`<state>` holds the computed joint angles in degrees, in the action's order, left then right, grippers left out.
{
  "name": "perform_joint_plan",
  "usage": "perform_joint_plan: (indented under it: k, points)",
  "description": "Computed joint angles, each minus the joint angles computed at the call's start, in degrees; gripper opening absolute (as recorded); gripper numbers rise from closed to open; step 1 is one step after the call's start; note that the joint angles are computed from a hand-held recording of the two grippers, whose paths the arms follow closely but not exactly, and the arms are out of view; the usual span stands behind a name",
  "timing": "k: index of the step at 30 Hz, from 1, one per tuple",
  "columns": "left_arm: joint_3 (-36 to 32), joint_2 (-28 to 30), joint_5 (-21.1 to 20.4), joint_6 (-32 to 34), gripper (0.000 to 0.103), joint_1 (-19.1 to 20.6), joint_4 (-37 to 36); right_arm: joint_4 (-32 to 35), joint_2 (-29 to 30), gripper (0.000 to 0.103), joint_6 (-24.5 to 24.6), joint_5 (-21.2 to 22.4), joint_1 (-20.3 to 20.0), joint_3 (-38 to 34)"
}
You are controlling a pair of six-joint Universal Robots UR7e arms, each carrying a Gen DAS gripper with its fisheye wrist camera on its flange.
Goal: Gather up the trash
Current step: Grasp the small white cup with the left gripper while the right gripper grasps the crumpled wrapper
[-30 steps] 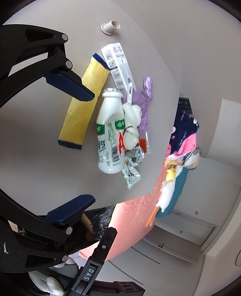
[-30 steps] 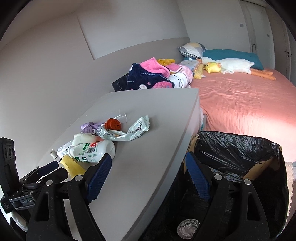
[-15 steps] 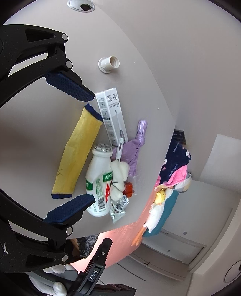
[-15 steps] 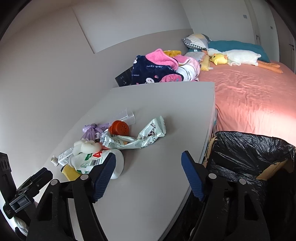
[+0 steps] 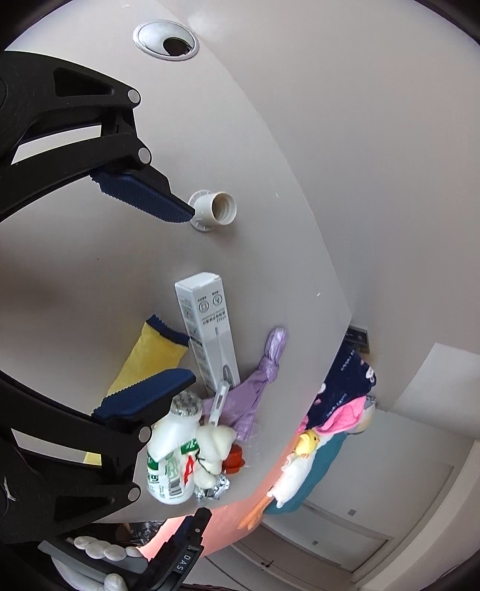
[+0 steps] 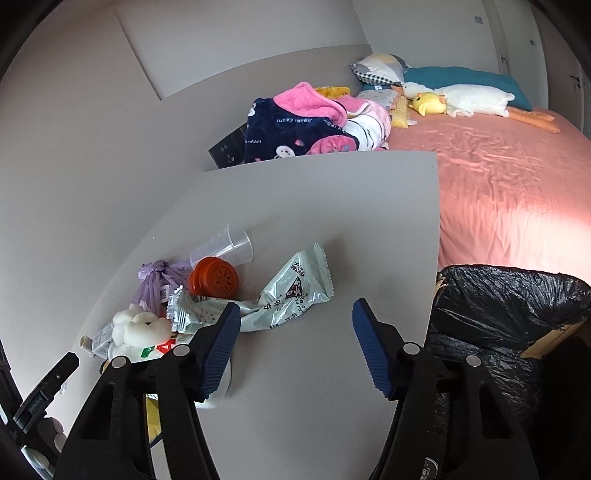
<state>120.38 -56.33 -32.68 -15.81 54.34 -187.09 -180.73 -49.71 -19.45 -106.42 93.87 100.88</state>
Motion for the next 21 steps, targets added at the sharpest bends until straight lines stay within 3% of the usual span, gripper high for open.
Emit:
perform_joint_plan:
  k: [6, 12, 14, 21]
  points:
    - [-1.14, -0.31, 3.41, -2.03, 0.074, 1.69, 2.43, 0.96, 2.20, 0.057, 2.50, -1.21, -0.41, -3.03]
    - [-3.24, -1.30, 3.12, -7.89, 0.056, 4.14, 9.54, 2.68, 3.84, 0.045, 3.50, -2.34, -0.46, -5.45]
    - [-3.71, -1.33, 3.01, -9.09, 0.054, 4.68, 10.75, 3.20, 4.01, 0.035, 3.36, -2.14, -0.54, -5.68]
    - [-5.28, -0.23, 4.69, -8.31, 0.040, 5.19, 11.81, 3.52, 3.54, 0.022, 2.73, -0.30, -0.87, -5.31]
